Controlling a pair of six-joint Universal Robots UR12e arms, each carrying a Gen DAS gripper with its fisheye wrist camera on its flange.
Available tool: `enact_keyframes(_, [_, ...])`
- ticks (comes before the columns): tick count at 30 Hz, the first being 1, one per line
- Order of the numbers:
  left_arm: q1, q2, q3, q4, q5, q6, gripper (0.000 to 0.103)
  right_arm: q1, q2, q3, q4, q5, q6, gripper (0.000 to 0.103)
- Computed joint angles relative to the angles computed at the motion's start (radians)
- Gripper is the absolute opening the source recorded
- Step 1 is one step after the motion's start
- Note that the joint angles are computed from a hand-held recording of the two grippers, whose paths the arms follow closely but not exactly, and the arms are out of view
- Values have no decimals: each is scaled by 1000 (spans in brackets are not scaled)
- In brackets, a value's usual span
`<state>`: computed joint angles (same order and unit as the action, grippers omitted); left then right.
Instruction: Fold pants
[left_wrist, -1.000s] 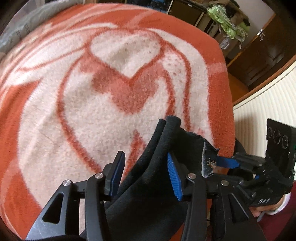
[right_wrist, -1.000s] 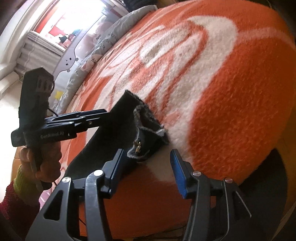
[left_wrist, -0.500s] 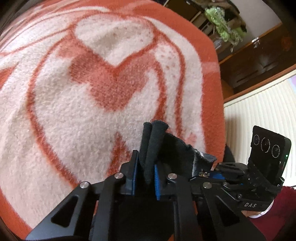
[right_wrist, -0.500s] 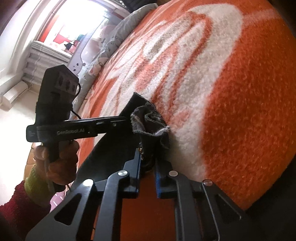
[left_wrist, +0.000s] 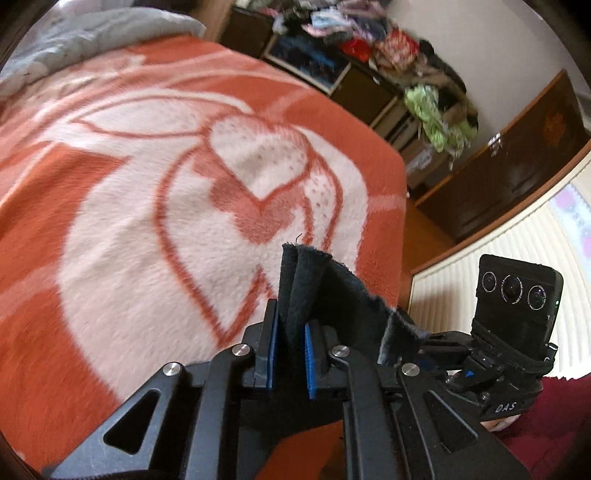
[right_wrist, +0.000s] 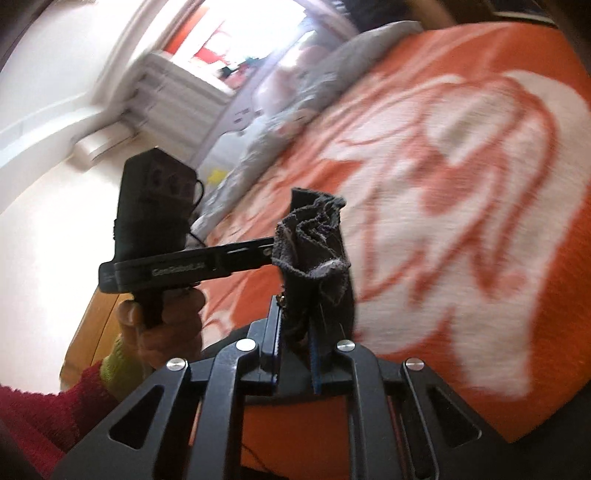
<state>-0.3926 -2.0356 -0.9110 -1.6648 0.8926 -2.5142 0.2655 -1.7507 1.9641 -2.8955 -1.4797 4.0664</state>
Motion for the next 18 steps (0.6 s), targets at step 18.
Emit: enact_keyframes(18, [171,215,-378,319,48,-197,8,55,233,-207,146,274,-240,13])
